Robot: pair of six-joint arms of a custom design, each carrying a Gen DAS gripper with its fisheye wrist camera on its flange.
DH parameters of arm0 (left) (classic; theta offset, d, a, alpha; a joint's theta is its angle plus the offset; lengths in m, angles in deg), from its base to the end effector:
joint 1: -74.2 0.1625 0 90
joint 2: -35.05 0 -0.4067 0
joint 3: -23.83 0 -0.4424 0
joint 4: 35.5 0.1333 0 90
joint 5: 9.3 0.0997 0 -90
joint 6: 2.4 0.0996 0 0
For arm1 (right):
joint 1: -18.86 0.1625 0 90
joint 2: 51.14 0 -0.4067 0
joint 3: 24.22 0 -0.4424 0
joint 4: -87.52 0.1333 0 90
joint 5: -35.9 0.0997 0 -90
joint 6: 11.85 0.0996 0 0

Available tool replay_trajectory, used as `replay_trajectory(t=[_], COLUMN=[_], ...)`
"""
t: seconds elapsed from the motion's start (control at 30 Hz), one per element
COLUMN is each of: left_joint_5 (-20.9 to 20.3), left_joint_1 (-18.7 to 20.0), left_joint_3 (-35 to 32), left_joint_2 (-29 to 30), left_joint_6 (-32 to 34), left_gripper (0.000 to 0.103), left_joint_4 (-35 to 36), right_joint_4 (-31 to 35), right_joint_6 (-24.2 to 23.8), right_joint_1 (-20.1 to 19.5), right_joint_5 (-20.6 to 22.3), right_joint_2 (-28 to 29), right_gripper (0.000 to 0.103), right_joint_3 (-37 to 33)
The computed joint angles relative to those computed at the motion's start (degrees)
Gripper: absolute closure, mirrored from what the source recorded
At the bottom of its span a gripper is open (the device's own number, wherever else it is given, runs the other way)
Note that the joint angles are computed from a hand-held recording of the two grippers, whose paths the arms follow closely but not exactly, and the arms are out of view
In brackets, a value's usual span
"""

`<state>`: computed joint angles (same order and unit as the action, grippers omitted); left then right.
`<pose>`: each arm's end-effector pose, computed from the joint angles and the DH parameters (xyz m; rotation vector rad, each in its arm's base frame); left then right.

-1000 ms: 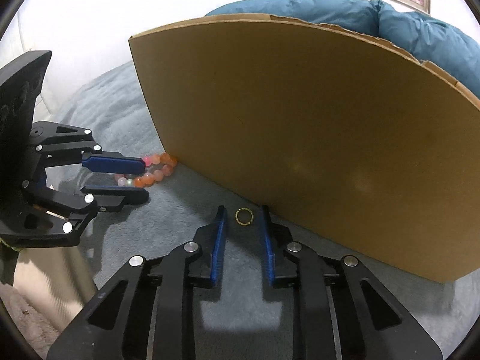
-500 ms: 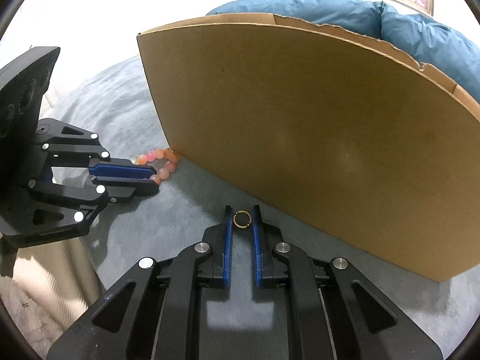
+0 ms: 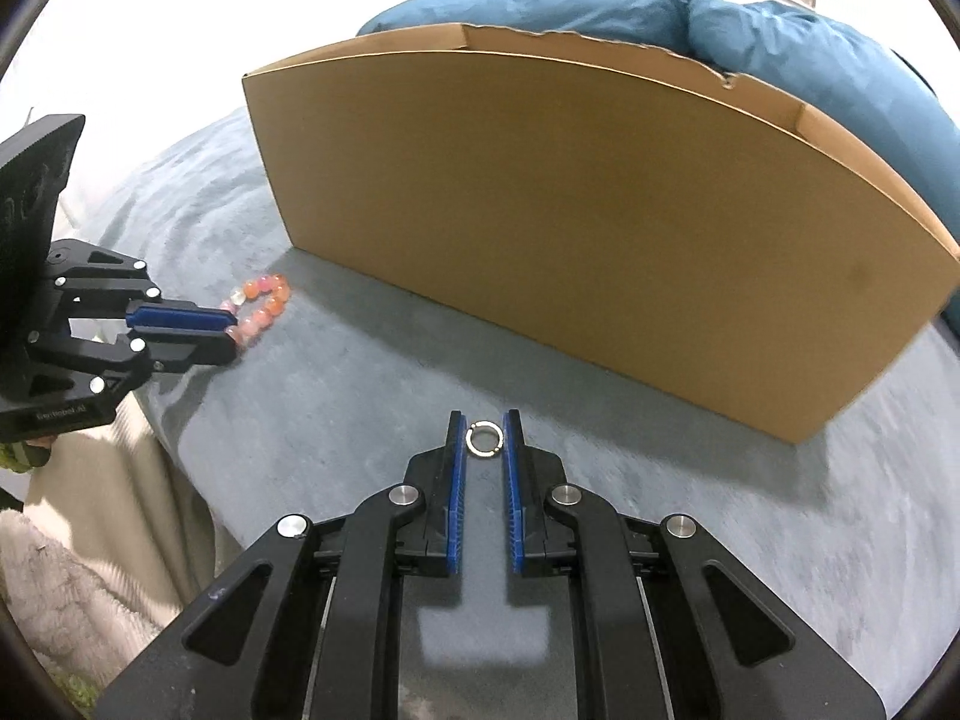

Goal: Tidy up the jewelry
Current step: 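Lift the bracelet with the left tool and the ring with the right tool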

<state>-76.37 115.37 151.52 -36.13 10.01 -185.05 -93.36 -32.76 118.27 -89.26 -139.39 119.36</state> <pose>-0.2478 -0.4454 0.0922 1.3968 2.3892 -0.2452 0.1391 -0.3748 0.1969 0.3910 -2.3718 0.6869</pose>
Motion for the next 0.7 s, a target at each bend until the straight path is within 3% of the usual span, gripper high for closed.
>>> replay_trajectory(t=[0.13, 0.4, 0.6, 0.7], left_joint_5=[1.17, 2.48, 3.03, 4.20], left_joint_1=[-0.40, -0.12, 0.06, -0.53], left_joint_3=[-0.85, -2.07, -2.39, -1.58], left_joint_2=[0.95, 3.14, 4.48, 3.98], left_joint_6=[-0.16, -0.39, -0.68, -0.25], left_gripper=[0.090, 0.088, 0.088, 0.094], left_joint_4=[1.06, 0.76, -1.12, -2.26], right_joint_4=[-1.97, -3.07, -4.04, -3.68], right_joint_6=[0.92, -2.37, -2.71, -2.75], right_joint_1=[0.30, -3.24, -4.25, -4.12], right_joint_5=[-0.23, 2.17, 3.50, 3.75], right_joint_2=[0.68, -0.12, -0.48, -1.77], right_gripper=[0.093, 0.092, 0.092, 0.093], right_joint_3=[1.00, 0.76, 1.36, 1.81])
